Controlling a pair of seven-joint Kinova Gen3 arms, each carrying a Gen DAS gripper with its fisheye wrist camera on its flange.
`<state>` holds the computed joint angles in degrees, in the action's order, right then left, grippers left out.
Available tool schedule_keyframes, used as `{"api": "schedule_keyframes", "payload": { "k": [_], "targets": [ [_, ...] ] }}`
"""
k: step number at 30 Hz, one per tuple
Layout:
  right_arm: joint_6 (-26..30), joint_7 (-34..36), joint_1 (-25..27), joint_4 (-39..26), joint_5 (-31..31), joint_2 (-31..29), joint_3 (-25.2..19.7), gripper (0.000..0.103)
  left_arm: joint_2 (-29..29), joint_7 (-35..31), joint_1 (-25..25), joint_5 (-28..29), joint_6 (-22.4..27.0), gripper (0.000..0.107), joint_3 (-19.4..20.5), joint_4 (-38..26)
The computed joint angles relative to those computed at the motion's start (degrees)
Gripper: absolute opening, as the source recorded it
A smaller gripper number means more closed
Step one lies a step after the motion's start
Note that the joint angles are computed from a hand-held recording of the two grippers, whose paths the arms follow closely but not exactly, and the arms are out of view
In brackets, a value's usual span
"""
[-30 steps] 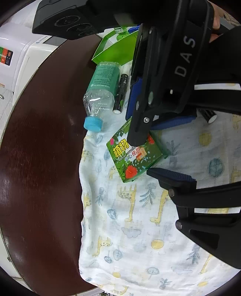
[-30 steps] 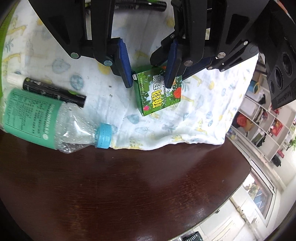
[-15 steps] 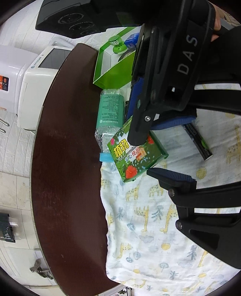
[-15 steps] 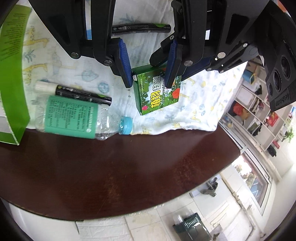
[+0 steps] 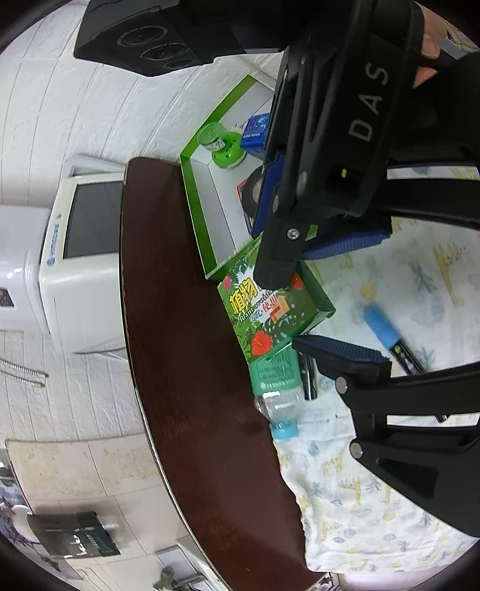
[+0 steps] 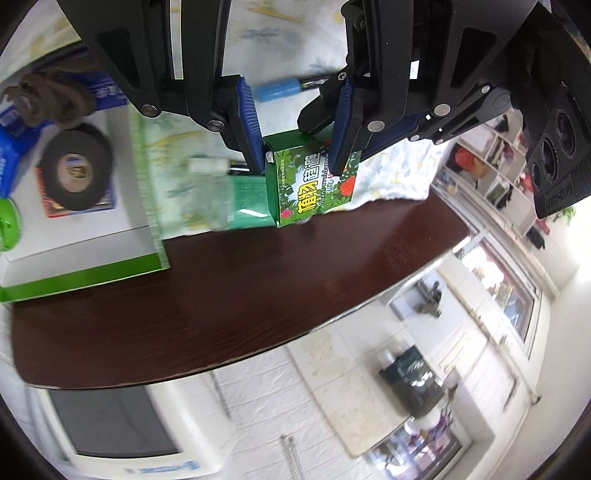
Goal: Organize rigid objects
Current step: 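Carry the green carton into the green box and release it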
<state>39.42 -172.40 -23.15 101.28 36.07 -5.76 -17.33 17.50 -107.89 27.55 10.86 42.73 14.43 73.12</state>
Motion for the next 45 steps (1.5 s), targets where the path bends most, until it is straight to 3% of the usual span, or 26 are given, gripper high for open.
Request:
{"api": "schedule_keyframes", "payload": {
  "k": [7,19,25,40,45],
  "targets": [
    [-1.1,-3.9,6.2,8.3,-1.0,-9.5,-0.8,0.038,3.7,4.0,9.3,-7.6,2.0,0.041,-0.5,-6.3],
    [-6.8,0.2,15.9,15.9,-9.2,-17.1,0.4,0.039,10.5,6.6,18.6,-14.0,7.4,0.041,-2.3,-16.5],
    [-9.9,5.2,18.8,18.4,-14.3,-18.7,1.8,0.039,12.5,7.2,20.3,-15.2,9.8,0.041,-3.0,-19.3],
    [-11.9,14.4,26.6,19.8,-24.4,-20.4,-0.7,0.039,14.7,7.7,21.3,-15.1,14.2,0.041,-3.5,-23.2],
    [-11.2,15.1,28.8,19.6,-25.8,-20.6,-2.4,0.039,14.3,8.2,21.6,-15.3,14.0,0.051,-4.2,-22.4]
  ]
}}
